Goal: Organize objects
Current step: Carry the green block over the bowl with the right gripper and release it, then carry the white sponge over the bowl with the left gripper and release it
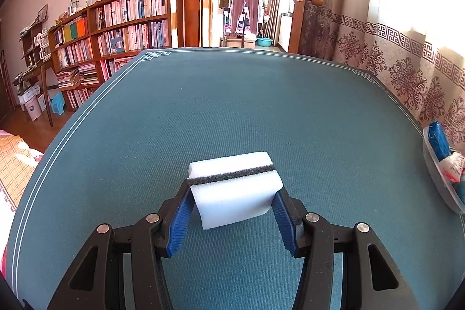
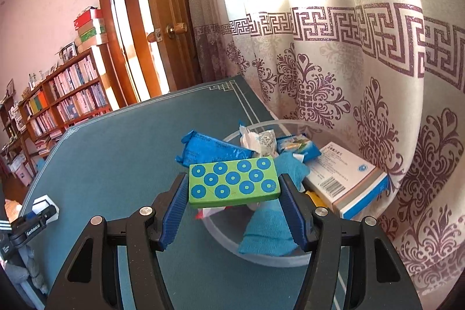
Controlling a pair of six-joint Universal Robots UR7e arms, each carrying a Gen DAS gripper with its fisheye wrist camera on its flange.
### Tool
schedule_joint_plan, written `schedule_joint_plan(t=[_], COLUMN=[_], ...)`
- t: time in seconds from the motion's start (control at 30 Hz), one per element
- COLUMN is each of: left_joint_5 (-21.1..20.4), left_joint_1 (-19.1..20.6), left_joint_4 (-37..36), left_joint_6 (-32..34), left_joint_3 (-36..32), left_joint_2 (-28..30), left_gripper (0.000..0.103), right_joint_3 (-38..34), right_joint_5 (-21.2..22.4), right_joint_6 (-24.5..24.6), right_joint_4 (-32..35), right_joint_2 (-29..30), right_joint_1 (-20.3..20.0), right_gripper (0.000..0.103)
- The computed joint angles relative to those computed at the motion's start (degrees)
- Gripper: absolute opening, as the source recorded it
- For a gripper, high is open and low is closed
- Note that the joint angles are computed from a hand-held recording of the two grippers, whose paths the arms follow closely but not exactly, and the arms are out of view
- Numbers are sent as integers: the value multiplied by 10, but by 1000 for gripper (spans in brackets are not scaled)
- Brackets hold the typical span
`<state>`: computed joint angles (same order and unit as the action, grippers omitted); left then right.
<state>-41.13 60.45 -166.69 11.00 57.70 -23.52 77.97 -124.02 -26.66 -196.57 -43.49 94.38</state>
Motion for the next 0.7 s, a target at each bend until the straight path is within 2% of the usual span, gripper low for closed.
schedule_joint_plan(t=[0.27, 0.4, 0.53, 0.7], left_joint_5=[-4, -4, -7, -17], left_joint_1=[-4, -4, -5, -9], left_joint_4=[6, 12, 21, 37], left_joint_6=[5, 3, -1, -6], left_joint_3=[5, 5, 3, 5], left_joint_2=[0, 1, 1, 0], left_gripper=[56, 57, 57, 57], right_joint_3=[-108, -130, -104, -22], right_joint_5=[-18, -15, -7, -7], right_joint_6=[-10, -2, -3, -25], right_joint_4=[64, 85, 57, -37], right_joint_2=[47, 55, 46, 25], right_joint_1=[-16, -21, -20, -12], right_gripper=[63, 63, 63, 63])
